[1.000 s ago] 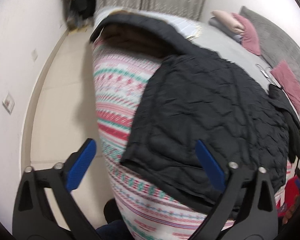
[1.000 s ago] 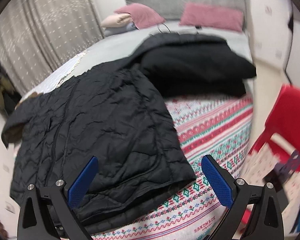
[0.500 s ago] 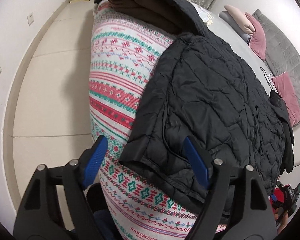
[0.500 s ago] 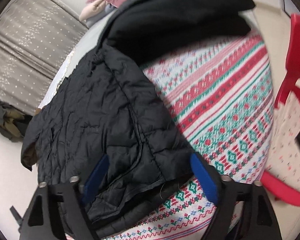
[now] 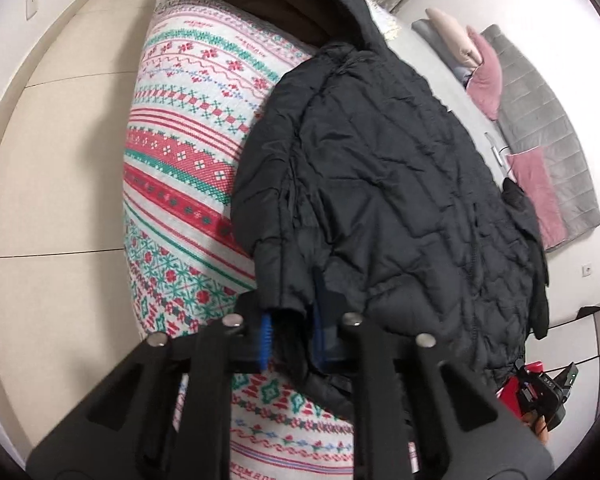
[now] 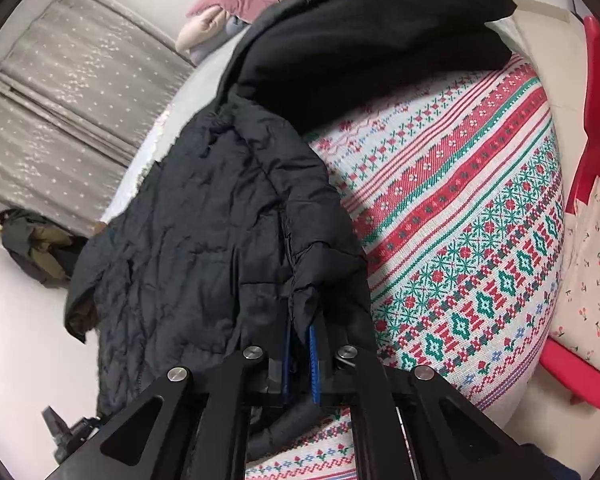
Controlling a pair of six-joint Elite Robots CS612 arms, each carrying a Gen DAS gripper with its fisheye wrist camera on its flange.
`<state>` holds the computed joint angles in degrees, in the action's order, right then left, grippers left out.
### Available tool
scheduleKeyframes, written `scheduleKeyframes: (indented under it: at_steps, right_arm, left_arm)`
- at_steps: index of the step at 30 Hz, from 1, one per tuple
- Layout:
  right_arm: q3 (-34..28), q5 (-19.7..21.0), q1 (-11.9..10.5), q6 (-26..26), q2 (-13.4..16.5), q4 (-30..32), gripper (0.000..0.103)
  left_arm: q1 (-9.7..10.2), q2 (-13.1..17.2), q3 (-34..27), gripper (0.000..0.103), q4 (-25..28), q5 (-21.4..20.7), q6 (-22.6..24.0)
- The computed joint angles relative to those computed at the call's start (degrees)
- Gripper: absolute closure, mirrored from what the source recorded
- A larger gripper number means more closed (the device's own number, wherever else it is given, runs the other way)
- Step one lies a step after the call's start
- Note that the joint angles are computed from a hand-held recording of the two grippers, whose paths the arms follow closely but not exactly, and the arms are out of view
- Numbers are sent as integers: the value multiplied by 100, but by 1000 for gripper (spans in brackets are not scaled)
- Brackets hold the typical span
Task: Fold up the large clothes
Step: 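Grasp the jacket hem with the left gripper while the right gripper grasps it too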
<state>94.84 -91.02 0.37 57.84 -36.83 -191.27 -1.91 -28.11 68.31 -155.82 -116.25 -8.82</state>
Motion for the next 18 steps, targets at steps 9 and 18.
scheduleKeyframes:
  at_steps: [9, 18]
  right_arm:
    - [558, -549, 86, -261, -427, -751, 99]
    - [1062, -1099, 274, -709, -926, -1110, 99]
  left_arm:
    - [23, -470, 715, 92, -579, -117, 319]
    - [149, -893, 1327, 92, -891, -263, 678]
